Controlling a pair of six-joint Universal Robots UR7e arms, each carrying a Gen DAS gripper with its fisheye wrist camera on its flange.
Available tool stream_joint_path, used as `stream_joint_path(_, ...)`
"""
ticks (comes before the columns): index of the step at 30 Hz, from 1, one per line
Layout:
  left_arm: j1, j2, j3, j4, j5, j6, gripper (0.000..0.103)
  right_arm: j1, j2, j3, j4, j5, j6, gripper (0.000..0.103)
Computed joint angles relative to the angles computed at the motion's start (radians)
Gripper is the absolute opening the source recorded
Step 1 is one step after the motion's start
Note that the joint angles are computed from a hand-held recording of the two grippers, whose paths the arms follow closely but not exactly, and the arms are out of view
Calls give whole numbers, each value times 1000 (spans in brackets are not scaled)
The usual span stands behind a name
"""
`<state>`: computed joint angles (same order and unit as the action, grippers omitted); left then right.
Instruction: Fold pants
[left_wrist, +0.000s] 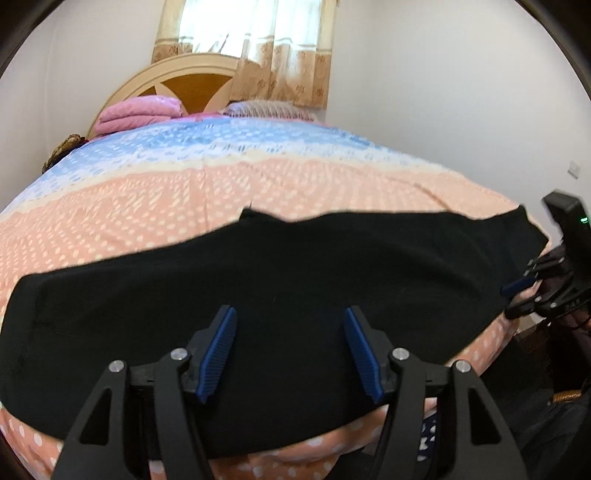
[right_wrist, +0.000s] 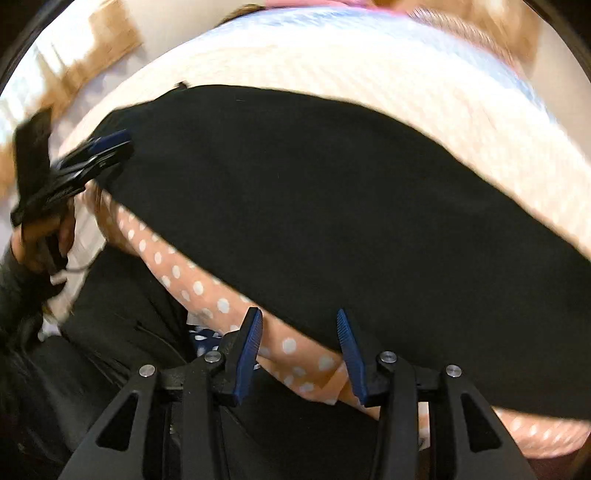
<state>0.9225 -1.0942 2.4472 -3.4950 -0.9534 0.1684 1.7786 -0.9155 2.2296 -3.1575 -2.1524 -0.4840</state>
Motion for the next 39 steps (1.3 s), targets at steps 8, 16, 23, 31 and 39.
stream_joint_path(8,29,-12,22,-1,-52,-40,76,56,83,-267,178,292,98,44)
stream_joint_path(16,44,-37,28,51,-78,-34,76,41,378,-720,505,488,360,44)
stream_joint_path(23,49,-35,41,7,-94,-28,77,27,476,-852,600,542,463,8)
stream_joint_path(31,31,-20,50,-23,-64,-41,78,86,457,-784,388,405,298,4)
stream_joint_path(39,-14,-57,80,-46,-24,-71,84,43,384,-654,272,425,236,23)
